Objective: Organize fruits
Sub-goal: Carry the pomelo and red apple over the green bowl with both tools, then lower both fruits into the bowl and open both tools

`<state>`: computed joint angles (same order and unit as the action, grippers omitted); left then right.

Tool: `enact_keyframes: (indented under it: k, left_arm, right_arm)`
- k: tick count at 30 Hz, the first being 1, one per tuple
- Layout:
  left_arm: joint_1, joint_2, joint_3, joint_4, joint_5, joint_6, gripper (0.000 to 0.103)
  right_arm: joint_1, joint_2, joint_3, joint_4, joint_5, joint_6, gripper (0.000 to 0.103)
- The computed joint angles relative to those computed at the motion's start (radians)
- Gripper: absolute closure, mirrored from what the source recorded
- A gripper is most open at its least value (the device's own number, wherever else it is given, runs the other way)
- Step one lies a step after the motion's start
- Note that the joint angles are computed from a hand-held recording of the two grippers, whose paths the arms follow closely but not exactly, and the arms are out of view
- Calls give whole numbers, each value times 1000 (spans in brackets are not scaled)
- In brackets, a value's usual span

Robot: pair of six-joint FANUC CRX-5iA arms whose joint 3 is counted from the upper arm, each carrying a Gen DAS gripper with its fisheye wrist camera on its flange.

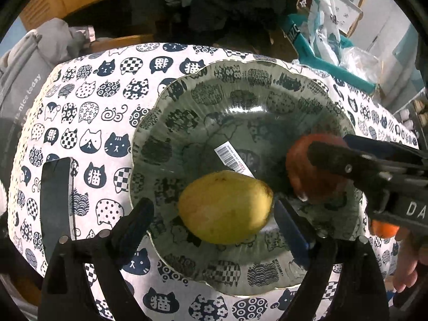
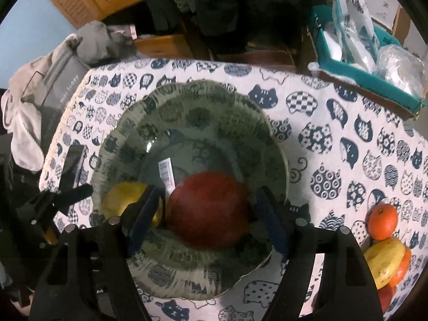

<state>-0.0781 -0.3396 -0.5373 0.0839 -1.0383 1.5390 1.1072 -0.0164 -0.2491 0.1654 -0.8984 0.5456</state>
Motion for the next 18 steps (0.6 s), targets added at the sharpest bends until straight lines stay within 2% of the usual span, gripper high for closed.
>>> enact_keyframes:
  k: [6, 18]
  left_arm:
    - [17, -51, 1, 35, -14, -3, 10]
    - [-2, -158, 27, 67, -24, 7, 10]
  right_arm:
    - [27, -40, -21, 96, -8, -82, 27]
    - [148, -150, -71, 411, -165, -275, 27]
